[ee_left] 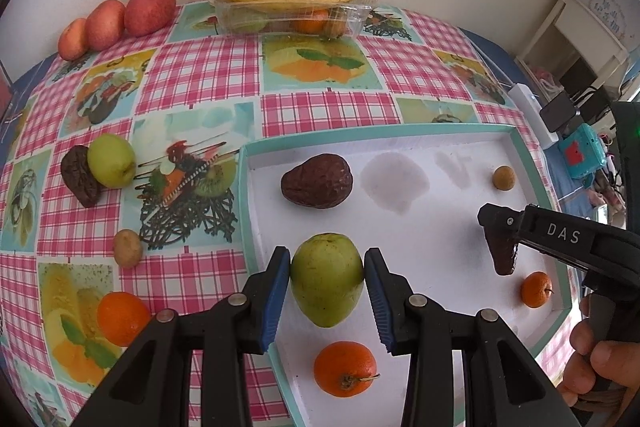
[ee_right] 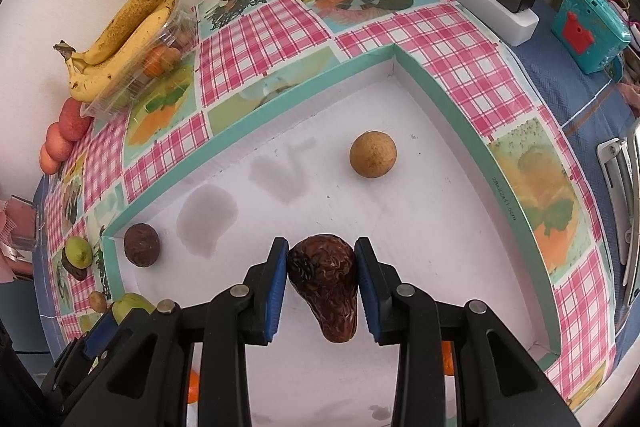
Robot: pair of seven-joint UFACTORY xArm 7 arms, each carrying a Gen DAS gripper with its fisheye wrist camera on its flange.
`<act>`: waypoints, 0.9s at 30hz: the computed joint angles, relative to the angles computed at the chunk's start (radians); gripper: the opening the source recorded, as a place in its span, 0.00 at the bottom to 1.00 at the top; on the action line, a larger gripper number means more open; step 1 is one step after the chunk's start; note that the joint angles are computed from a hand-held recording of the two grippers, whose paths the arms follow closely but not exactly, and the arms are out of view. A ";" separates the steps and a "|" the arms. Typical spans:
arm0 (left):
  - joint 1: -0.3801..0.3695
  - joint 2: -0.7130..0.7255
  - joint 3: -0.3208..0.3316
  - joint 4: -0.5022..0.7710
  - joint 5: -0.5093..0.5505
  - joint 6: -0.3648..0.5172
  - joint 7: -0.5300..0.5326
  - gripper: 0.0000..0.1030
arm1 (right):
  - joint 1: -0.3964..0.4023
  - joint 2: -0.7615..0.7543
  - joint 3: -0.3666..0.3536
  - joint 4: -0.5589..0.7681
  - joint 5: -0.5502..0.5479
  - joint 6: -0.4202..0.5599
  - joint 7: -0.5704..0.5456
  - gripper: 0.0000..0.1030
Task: Organize fruits
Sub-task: 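Carry the date into the white tray and open the right gripper while the left gripper places the pear there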
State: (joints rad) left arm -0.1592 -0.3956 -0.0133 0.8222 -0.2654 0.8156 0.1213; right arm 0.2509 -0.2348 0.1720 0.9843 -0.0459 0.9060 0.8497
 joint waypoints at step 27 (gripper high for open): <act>0.000 -0.002 -0.038 0.004 0.111 -0.019 -0.039 0.52 | -0.002 0.018 -0.010 0.001 0.016 -0.009 -0.031 0.36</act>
State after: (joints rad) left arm -0.1596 -0.3980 -0.0508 0.8262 -0.1546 0.7961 0.0823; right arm 0.2487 -0.2165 0.1619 0.9850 -0.0301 0.8966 0.8188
